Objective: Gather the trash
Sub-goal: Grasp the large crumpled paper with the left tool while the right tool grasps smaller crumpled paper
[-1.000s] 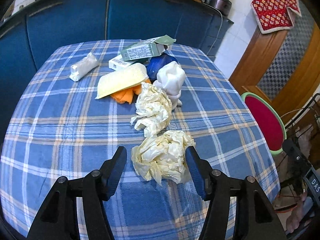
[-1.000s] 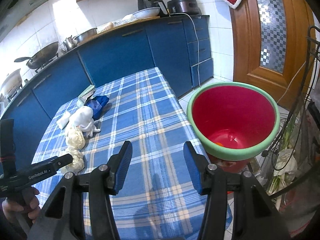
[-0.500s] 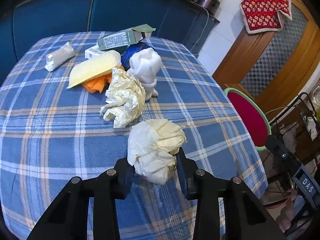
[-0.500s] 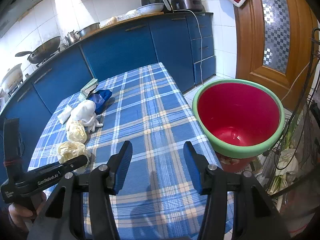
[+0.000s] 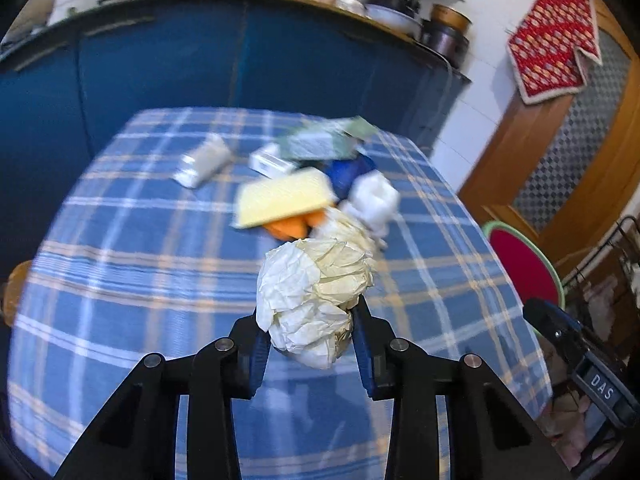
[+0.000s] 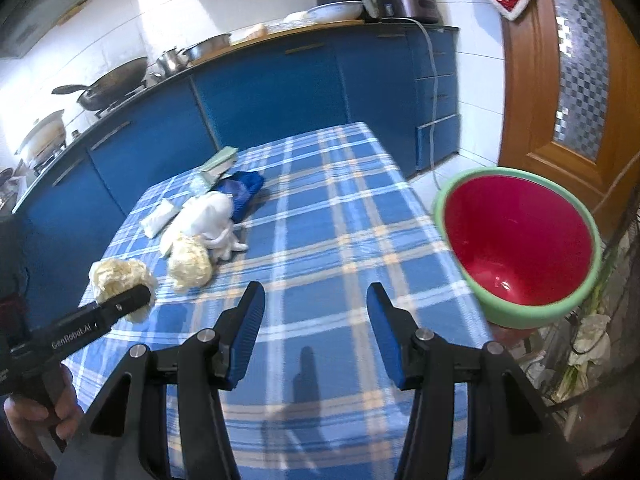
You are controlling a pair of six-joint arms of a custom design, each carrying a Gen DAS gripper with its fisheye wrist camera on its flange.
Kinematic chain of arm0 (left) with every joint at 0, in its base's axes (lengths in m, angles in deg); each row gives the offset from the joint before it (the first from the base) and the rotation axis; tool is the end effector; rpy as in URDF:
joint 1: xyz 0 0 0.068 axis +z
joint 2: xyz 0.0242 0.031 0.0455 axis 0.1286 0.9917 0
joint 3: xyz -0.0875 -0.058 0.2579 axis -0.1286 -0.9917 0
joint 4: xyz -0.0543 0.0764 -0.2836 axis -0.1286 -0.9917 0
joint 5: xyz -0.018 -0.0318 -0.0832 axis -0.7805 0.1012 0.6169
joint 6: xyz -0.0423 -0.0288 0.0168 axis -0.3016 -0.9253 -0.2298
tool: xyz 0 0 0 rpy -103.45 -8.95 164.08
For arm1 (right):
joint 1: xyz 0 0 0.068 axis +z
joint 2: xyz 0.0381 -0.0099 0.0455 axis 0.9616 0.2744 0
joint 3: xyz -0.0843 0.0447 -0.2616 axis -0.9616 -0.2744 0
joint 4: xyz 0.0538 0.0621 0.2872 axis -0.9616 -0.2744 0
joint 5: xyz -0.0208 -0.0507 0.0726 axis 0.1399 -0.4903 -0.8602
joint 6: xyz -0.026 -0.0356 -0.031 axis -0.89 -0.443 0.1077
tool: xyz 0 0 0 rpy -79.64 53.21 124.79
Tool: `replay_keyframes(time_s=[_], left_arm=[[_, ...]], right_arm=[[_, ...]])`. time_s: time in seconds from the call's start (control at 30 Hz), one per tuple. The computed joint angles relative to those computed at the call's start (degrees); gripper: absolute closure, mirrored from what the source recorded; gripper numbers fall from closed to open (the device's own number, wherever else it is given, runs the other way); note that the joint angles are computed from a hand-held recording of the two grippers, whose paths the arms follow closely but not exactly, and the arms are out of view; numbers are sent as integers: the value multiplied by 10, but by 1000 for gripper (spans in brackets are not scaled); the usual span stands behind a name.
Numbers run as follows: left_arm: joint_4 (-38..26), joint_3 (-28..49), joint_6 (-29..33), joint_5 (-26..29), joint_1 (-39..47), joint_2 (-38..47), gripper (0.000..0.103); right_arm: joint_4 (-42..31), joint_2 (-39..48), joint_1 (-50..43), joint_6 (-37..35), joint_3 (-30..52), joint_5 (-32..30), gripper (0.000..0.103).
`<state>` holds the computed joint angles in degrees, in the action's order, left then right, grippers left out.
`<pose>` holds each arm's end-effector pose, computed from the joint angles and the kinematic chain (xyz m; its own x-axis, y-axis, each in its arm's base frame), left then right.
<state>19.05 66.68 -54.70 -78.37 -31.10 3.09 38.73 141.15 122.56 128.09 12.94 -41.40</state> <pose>0.2033 -0.1574 0.1142 -0.7436 0.0625 -0.6657 0.2852 0.9302 -0.2313 0.1577 0.1462 0.1285 -0.6204 0.3680 -0.6926 0.3098 0.9263 0.2146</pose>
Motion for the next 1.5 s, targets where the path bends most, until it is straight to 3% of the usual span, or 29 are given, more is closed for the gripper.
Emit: replay_keyframes(time_s=[0.17, 0.43, 1.03, 1.13, 1.3, 1.37, 1.5], left_arm=[[3, -13, 14, -13, 43, -16, 65], [34, -22, 31, -6, 109, 16, 65], [78, -7, 34, 25, 153, 96, 66], [79, -7, 34, 26, 153, 97, 65], [77, -8, 35, 23, 150, 93, 66], [74, -9, 33, 18, 143, 86, 65], [68, -11, 31, 13, 134, 75, 65]], right_arm=[[79, 84, -13, -57, 43, -35, 48], [149, 218, -34, -118, 127, -90, 48], [182, 390, -80, -169, 248, -184, 48], [183, 405, -89, -166, 255, -206, 69], [198, 392, -85, -171, 237, -204, 77], [199, 388, -84, -172, 234, -203, 85], [202, 367, -76, -176, 217, -195, 86]])
